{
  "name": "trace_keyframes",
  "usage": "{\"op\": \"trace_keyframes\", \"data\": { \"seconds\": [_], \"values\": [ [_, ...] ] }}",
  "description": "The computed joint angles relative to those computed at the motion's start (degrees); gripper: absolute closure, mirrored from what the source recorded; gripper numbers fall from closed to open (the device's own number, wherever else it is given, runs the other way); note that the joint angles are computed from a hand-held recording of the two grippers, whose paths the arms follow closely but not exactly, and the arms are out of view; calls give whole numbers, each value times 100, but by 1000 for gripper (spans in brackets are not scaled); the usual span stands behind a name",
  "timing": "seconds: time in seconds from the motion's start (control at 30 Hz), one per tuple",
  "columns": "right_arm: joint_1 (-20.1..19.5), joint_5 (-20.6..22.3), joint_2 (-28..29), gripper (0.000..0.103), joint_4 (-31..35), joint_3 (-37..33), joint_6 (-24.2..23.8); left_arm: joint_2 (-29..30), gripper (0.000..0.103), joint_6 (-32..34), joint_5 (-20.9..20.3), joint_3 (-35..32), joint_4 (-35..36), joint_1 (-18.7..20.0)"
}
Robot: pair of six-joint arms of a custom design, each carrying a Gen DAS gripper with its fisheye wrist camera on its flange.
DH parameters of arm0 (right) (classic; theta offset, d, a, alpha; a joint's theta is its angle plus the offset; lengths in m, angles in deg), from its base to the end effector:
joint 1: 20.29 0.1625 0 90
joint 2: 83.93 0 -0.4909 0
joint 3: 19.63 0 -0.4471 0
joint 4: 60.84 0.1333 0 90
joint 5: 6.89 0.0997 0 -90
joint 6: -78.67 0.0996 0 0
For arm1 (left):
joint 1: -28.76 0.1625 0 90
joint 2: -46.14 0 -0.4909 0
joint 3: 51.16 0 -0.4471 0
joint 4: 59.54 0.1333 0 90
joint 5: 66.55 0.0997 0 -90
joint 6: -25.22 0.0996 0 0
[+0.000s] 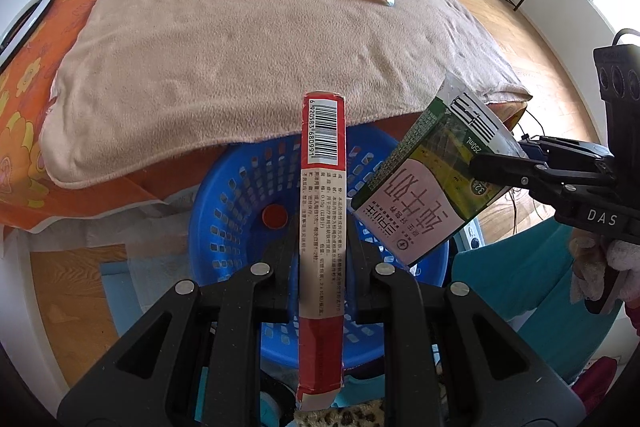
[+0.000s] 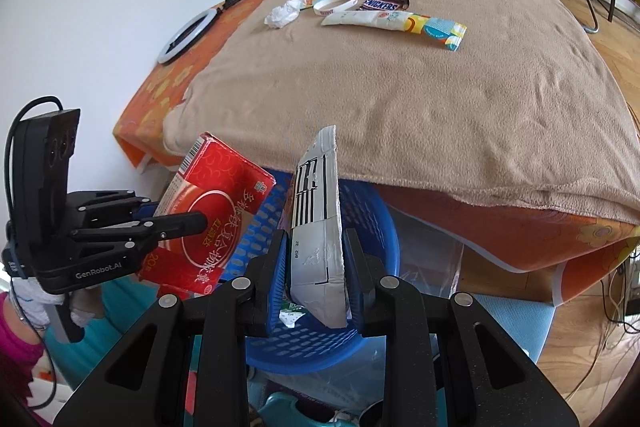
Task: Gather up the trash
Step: 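Open both tools over the blue basket to drop the box and carton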
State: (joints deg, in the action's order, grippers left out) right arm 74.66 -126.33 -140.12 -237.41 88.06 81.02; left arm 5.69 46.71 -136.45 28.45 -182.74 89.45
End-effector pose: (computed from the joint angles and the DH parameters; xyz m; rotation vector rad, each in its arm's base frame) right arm 0.1430 -0.6731 0.2068 -0.1535 -2.5504 0.8455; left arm -0.2503 -0.7880 0.0953 1.2168 2.5027 0.1109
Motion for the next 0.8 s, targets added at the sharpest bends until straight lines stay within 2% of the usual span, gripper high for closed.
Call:
{"op": "trace_keyframes", "data": {
  "seconds": [0.5,0.7,0.8],
  "values": [
    [-66,-165,234,76,301,-79,133,161,86,-147,421,-78,198,85],
    [-35,-280,289,76,393,-159,148,168,72,-221,522,-90,166,111],
    [5,-420,325,74,416,-205,97,161,70,-232,509,-82,127,116]
  ]
}}
